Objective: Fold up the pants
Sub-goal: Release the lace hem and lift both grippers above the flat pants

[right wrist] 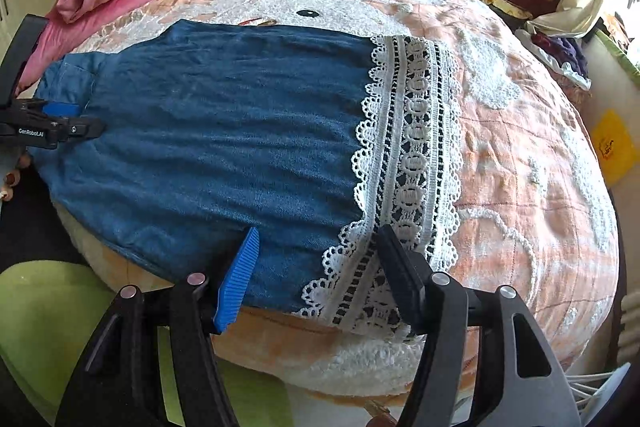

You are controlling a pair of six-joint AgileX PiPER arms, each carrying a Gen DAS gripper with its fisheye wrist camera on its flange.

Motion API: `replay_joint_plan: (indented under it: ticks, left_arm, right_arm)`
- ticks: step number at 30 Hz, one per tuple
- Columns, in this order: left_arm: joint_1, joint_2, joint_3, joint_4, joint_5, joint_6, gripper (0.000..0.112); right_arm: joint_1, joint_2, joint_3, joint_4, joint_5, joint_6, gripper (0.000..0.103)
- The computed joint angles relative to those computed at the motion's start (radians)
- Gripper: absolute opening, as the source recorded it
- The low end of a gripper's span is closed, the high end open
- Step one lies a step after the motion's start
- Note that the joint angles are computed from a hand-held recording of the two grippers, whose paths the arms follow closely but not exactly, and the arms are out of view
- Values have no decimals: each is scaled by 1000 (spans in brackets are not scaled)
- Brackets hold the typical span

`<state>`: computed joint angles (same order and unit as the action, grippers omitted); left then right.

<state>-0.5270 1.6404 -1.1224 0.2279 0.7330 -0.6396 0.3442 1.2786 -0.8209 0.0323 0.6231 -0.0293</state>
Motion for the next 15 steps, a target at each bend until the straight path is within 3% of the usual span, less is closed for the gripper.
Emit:
replay_joint_plan:
  ticks: [2,6,15]
  left_arm:
    - [3,-2,-3,-3,-3,0,94]
    - [-4,-54,21,15,-18,-32,94]
    - [-54,-124,3,104,27,-112,94]
  right_arm:
    - [-12,-3,-4,23,7,-26,62]
    - [-41,-46,-19,103,32,-77,76]
    - [-36,-138,-54,79,79,-30,88]
